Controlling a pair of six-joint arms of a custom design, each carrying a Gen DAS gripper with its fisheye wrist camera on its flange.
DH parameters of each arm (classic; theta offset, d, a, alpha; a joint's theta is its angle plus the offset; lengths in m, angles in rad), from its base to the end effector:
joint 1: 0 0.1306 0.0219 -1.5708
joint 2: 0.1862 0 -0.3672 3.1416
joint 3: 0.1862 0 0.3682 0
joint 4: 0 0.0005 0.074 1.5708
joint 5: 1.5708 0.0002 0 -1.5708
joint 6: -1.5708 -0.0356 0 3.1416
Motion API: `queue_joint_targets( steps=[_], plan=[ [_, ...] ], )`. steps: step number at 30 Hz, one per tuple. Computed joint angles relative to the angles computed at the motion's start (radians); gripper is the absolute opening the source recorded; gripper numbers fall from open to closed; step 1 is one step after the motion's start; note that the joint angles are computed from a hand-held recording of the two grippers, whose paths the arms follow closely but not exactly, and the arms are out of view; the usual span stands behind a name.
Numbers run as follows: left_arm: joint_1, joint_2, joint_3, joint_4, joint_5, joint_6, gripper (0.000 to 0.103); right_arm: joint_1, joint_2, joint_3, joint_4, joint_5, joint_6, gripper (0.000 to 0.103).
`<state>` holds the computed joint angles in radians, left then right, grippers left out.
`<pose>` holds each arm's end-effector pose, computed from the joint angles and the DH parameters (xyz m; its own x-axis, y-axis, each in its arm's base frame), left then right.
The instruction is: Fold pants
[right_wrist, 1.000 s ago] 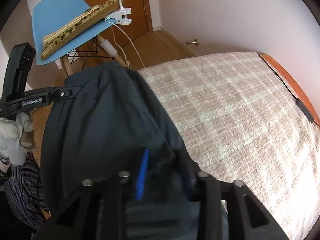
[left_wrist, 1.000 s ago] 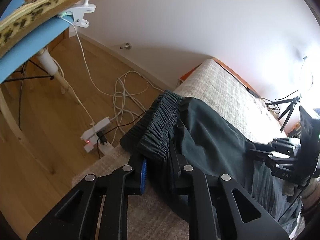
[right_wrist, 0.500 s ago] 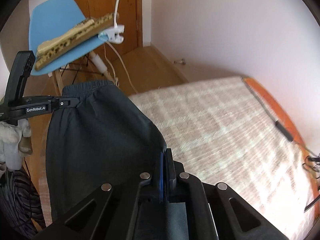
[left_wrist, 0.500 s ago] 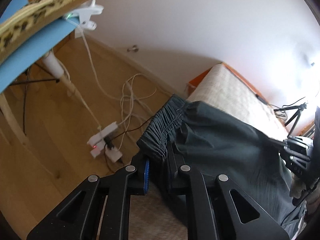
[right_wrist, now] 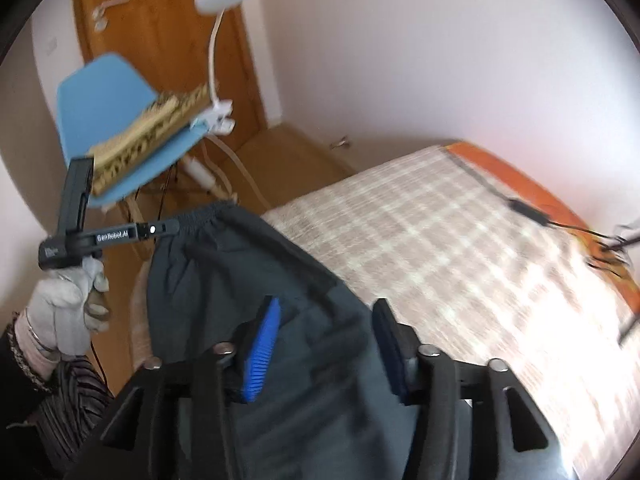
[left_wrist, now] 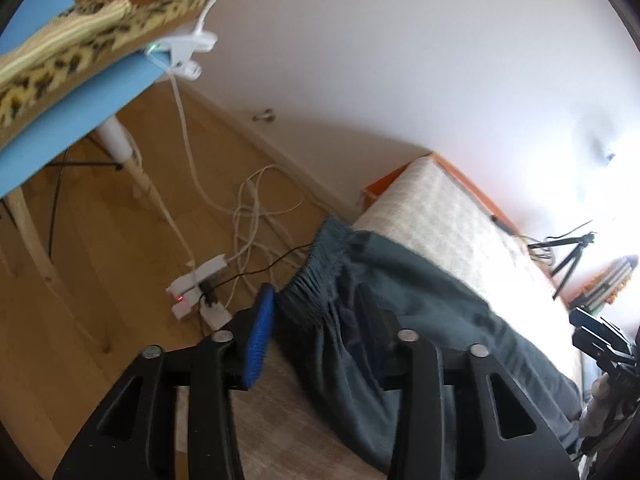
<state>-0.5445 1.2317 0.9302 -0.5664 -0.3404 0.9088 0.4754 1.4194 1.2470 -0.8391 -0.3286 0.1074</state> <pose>0.3369 -0.1907 0.3020 -0.6407 -0.4812 -0.5983 -0.3281 0.8761 -0.3533 0.3990 0.2177 0.3430 -0.6865 -0.4675 -0.5569 -0.6628 0.7172 0.2151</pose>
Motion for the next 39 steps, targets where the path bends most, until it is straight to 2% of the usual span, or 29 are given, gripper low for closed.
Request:
queue_joint_targets(
  steps=[3, 6, 9, 10, 12, 17, 23, 29, 34, 39],
  plan=[
    [-0.019, -0.025, -0.008, 0.029, -0.002, -0.002, 0.048, -0.045, -0.088, -0.039, -0.019, 0.008, -0.029, 0.061],
    [-0.055, -0.027, 0.027, 0.003, -0.003, -0.02, 0.048, -0.093, -0.166, -0.068, -0.043, 0.035, -0.037, 0.064],
    [-0.089, -0.013, 0.085, -0.03, 0.029, -0.049, 0.049, -0.158, -0.254, -0.098, -0.077, 0.036, -0.044, 0.07],
    [-0.1, -0.009, 0.101, -0.034, 0.036, -0.059, 0.05, -0.188, -0.289, -0.11, -0.093, 0.03, -0.05, 0.07],
    [-0.131, 0.014, 0.152, -0.038, 0.054, -0.078, 0.062, -0.234, -0.342, -0.124, -0.119, 0.017, -0.056, 0.071],
    [-0.199, 0.091, 0.265, -0.035, 0.109, -0.13, 0.063, -0.361, -0.482, -0.166, -0.202, 0.03, -0.067, 0.071],
    [-0.26, 0.223, 0.409, -0.034, 0.229, -0.191, 0.063, -0.595, -0.595, -0.196, -0.31, -0.003, -0.009, 0.071],
    [-0.33, 0.387, 0.594, -0.062, 0.339, -0.239, 0.063, -0.88, -0.67, -0.204, -0.423, -0.064, 0.088, 0.07],
    [-0.393, 0.554, 0.807, -0.117, 0.433, -0.292, 0.063, -1.1, -0.708, -0.196, -0.517, -0.096, 0.18, 0.068],
    [-0.448, 0.752, 1.078, -0.227, 0.536, -0.338, 0.063, -1.338, -0.698, -0.178, -0.596, -0.144, 0.303, 0.067]
  ],
)
